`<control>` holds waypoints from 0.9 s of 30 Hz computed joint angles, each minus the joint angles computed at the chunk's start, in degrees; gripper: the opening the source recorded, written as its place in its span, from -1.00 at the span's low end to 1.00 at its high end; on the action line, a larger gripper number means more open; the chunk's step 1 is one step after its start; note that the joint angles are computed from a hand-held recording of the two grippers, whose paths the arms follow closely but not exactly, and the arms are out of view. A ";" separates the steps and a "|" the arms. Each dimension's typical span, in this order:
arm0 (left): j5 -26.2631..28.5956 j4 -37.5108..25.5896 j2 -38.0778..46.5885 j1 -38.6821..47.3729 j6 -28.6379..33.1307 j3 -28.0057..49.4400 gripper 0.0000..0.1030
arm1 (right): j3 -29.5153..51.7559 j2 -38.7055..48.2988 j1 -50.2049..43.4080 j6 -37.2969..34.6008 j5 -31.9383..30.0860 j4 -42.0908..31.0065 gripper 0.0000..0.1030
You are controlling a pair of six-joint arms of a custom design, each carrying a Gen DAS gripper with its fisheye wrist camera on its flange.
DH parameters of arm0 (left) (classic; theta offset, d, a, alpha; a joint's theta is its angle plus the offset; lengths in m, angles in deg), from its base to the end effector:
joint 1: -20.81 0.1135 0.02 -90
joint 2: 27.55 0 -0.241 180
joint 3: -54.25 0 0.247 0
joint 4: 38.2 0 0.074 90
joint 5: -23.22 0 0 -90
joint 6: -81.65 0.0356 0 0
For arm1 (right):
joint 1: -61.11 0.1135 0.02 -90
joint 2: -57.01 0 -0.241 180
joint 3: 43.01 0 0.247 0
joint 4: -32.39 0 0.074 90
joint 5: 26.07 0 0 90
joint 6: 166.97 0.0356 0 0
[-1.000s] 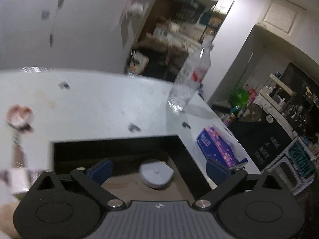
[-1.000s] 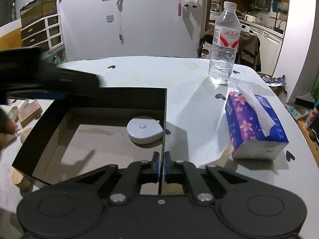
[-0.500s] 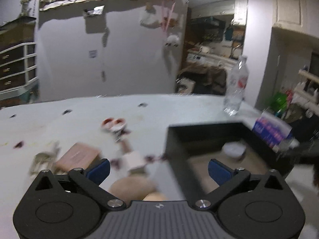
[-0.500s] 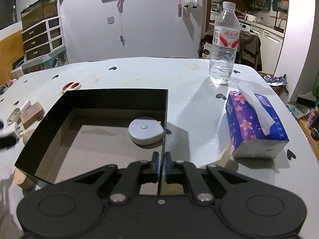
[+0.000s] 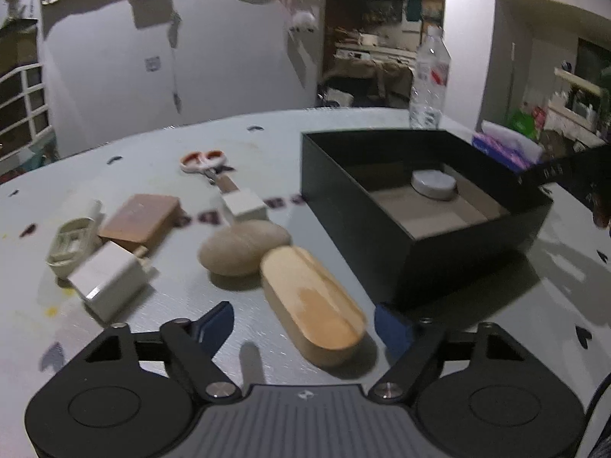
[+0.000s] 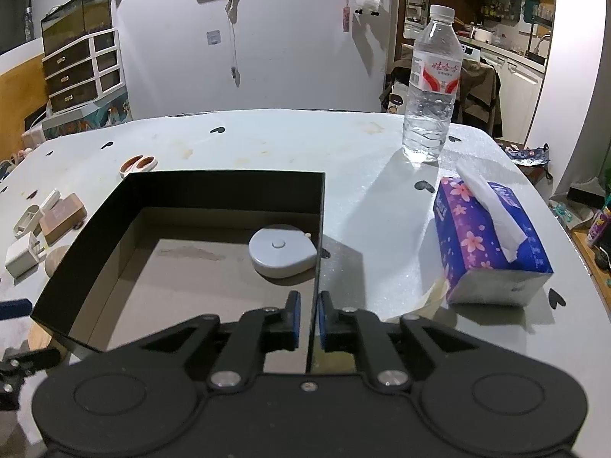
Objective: Organize rigid objects
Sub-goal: 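Move the left gripper to the wooden oval block and grasp it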
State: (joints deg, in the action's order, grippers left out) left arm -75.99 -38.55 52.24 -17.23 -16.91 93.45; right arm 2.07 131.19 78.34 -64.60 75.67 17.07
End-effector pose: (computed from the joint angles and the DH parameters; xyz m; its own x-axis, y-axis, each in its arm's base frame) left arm 0.1983 -0.1479 0.1185 -0.5867 0.2725 -0.7626 0.4305 0.9025 -0.0087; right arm 0.2389 0.0665 0.1491 -0.6854 0.0070 -0.7282 -0.0045 0.9999 0.0139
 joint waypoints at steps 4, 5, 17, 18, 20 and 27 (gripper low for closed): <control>-3.11 0.70 4.12 -1.92 -1.11 2.10 0.38 | 0.17 0.08 0.28 -0.12 0.37 -0.27 -0.79; -3.77 0.64 4.82 -2.06 -1.47 2.56 0.34 | 0.14 0.06 0.31 -0.26 0.47 -0.29 -0.80; -6.20 -1.61 -0.73 1.63 -6.13 -0.76 0.27 | 0.66 0.48 0.36 -0.54 0.70 -1.32 -0.88; -5.56 -0.97 -0.15 1.58 -5.33 -0.40 0.25 | 0.71 0.58 0.23 -0.53 0.53 -1.28 -0.88; -4.04 0.34 2.07 1.51 -3.67 0.94 0.22 | 0.78 0.79 0.03 -0.49 0.20 -1.13 -0.88; -0.71 0.29 7.54 2.64 -0.39 5.39 0.08 | 0.65 1.48 -0.33 -0.34 -0.36 -0.36 -0.88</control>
